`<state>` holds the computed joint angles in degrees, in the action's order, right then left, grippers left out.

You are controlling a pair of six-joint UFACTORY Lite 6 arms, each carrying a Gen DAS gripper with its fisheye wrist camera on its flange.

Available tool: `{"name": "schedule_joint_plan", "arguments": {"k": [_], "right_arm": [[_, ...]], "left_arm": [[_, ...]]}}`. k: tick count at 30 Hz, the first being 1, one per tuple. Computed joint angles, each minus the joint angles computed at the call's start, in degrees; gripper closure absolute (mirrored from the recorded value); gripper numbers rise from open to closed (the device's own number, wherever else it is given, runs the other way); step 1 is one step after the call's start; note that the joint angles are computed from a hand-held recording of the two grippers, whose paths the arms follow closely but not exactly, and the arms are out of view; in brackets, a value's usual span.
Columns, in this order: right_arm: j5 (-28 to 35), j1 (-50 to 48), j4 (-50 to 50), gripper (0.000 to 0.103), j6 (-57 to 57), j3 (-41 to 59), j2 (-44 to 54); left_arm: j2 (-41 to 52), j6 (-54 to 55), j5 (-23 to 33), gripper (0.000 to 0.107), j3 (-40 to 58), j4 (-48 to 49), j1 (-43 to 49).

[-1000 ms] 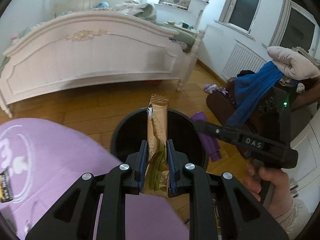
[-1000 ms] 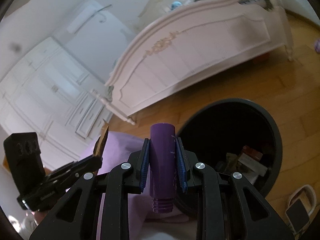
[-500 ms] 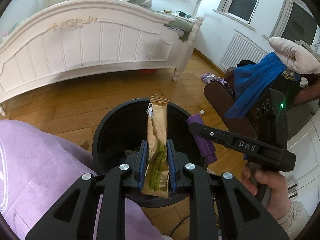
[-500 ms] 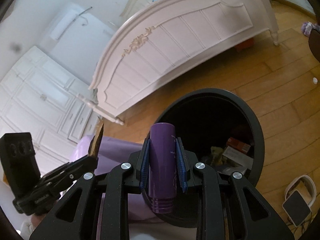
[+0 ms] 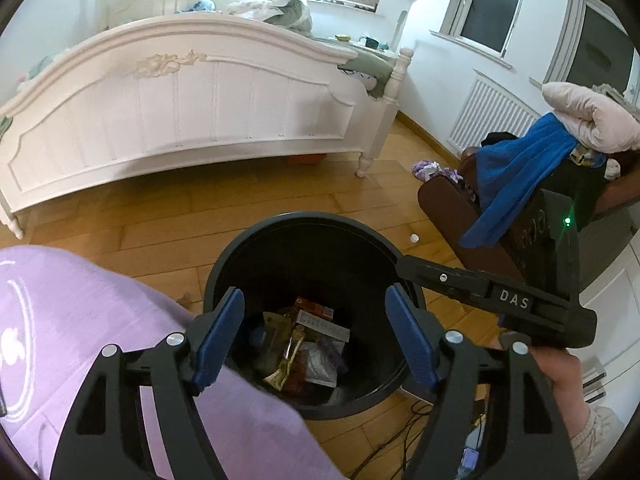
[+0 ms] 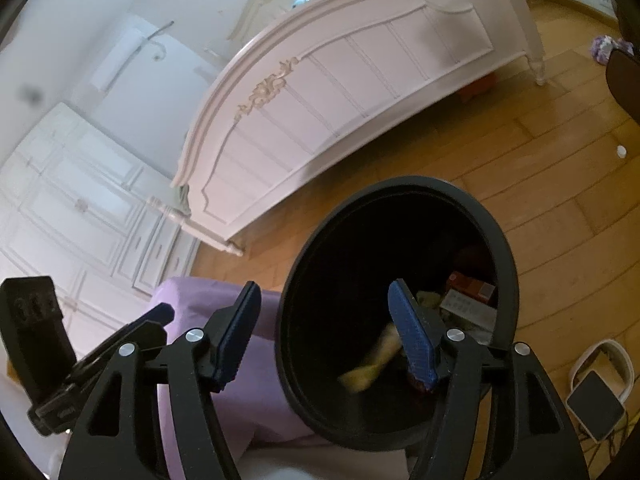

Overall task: Collect trash
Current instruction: 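Open both tools over the bin to drop the wrapper and tube, then grasp the white plastic cap with the left tool while the right tool grasps the green Doublemint pack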

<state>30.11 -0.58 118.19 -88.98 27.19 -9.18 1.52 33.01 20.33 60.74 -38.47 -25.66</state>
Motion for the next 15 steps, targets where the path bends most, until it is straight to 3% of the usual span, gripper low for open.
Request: {"name": "schedule_joint_plan", "arguments": {"k": [8, 12, 15], "right_arm": [[-8.19, 11.74, 2.66, 0.036, 2.10, 1.35, -4.74], [-13.73, 19.70, 5.32, 0.036, 1.53, 4.48, -4.98], [-17.98, 25.93, 8.14, 0.036, -0.32, 8.37, -3.22]], "left_arm": [[-11.44, 4.11, 2.21, 0.028, -8.16, -2.57, 6.82], [-18.82, 5.75, 5.39, 0.028, -12.88, -3.08, 14.23], [-23.83, 9.51, 9.41, 0.020, -16.00, -5.16, 22.44]]}}
